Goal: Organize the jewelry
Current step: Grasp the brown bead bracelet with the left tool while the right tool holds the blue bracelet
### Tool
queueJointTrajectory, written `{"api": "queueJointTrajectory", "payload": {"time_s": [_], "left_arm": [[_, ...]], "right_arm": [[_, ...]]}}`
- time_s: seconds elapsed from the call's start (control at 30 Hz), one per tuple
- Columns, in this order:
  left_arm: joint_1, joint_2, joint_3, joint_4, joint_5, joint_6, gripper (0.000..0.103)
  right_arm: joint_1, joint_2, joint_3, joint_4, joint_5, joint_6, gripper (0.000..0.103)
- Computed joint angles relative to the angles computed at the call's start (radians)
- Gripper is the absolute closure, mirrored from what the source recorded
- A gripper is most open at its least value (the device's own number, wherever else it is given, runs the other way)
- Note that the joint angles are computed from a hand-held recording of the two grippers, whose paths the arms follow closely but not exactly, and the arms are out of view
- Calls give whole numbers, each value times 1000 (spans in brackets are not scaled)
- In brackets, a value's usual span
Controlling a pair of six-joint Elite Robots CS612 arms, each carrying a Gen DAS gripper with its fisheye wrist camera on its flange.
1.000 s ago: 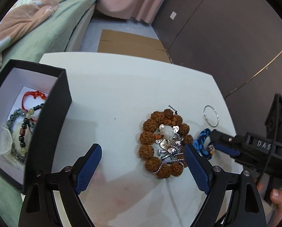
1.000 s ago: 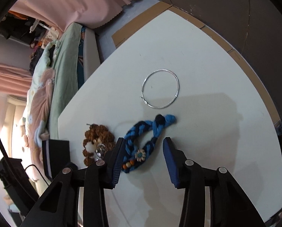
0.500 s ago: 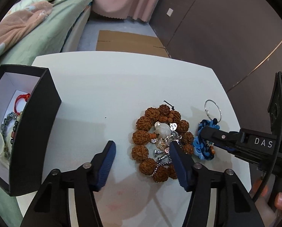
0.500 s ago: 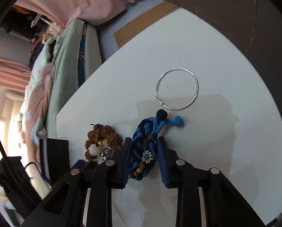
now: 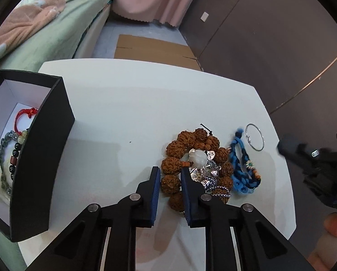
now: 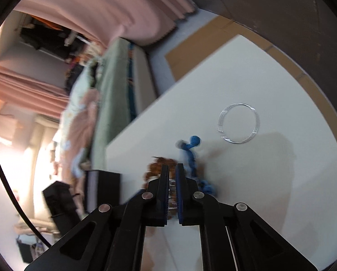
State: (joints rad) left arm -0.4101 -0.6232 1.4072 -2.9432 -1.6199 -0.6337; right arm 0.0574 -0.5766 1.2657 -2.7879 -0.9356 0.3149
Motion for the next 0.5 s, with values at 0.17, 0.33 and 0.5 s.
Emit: {"api": "queueJointTrajectory", "payload": {"time_s": [0.17,0.33,0.5], "left_arm": [[-4,-2,6,-20,2,7,84],[0,-6,18,-52,-6,-3,84],[5,-17,35,-107,-6,-16,84]], "right_arm": [[-3,-2,16,-114,90,6,96],[23,-27,20,-43,-116,-65,95],[27,-7,-45,181,-207,-96,79]]}}
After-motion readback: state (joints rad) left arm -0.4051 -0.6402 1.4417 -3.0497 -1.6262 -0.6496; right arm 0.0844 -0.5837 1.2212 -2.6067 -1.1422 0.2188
